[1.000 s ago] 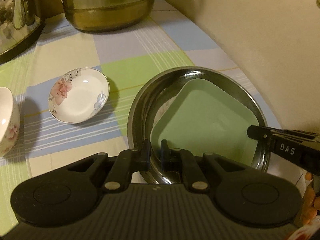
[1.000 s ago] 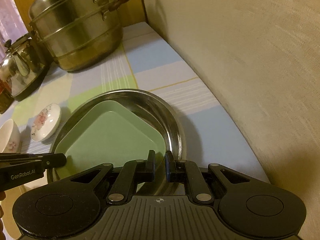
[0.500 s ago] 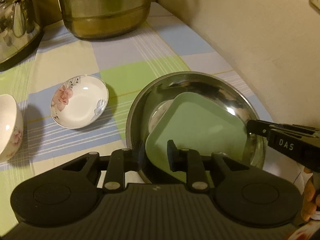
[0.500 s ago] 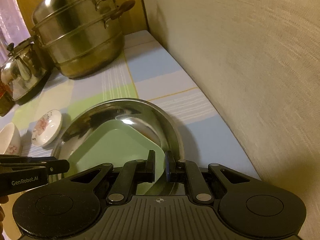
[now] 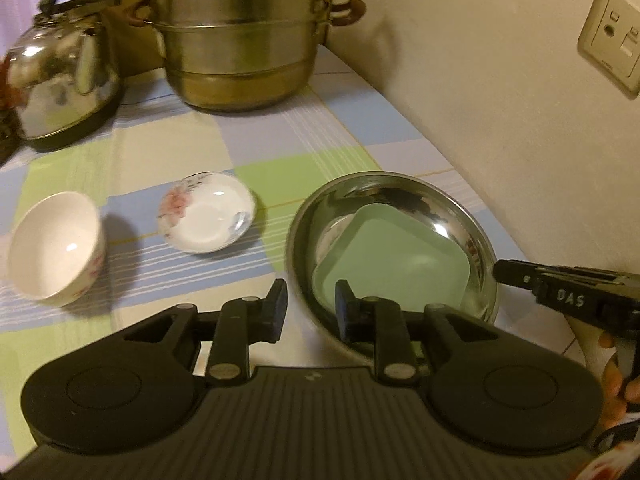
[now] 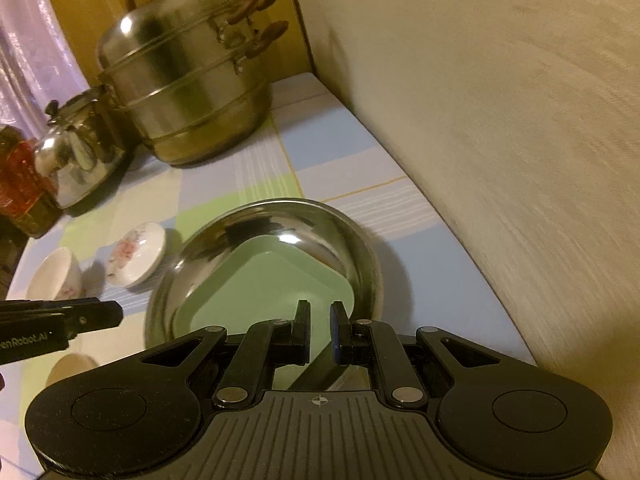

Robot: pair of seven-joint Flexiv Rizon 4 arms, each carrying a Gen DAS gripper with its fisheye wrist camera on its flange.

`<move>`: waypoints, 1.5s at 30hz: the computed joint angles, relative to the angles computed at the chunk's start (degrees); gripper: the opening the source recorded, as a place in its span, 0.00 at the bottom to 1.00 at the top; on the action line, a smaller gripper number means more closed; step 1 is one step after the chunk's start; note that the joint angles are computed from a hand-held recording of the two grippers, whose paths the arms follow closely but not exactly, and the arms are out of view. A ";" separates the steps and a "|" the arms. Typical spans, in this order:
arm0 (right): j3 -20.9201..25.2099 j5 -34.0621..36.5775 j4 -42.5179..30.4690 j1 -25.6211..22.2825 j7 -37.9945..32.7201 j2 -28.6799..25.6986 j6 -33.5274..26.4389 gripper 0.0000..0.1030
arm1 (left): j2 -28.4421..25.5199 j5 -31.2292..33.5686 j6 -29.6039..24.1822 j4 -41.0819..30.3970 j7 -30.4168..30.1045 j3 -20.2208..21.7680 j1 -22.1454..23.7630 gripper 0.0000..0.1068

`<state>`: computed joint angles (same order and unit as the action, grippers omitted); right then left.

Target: Organize plates and bowls

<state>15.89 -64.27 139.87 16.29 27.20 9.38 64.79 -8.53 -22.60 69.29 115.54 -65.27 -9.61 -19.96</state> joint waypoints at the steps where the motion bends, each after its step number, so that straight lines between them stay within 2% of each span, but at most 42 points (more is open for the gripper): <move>1: 0.14 0.06 0.18 0.09 -0.11 0.48 0.29 0.10 | 0.97 -0.12 -0.04 0.79 -0.15 0.32 0.11 0.22; 10: 3.20 3.68 0.57 2.00 -2.60 3.87 1.32 0.10 | 9.12 3.37 -1.84 6.85 -6.00 4.01 1.27 0.22; 22: 5.63 5.52 0.54 4.39 -3.89 4.27 4.06 0.10 | 18.00 8.04 -4.45 13.11 -13.26 6.29 3.29 0.24; 36: 4.84 3.01 -2.74 7.50 -5.40 -1.73 10.23 0.10 | 23.92 9.49 -6.01 17.37 -16.06 7.82 4.42 0.27; 40: 4.08 1.09 -4.03 8.32 -4.60 -3.59 11.37 0.10 | 24.04 9.06 -6.59 17.47 -15.50 8.29 4.87 0.27; 45: 3.29 1.91 -6.01 10.23 -6.36 -5.94 10.74 0.10 | 23.17 7.39 -6.79 17.06 -13.02 8.90 5.02 0.27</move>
<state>19.19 -62.37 133.86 26.52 20.84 3.44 75.52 14.64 -15.21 62.50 132.60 -78.29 -0.71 -14.94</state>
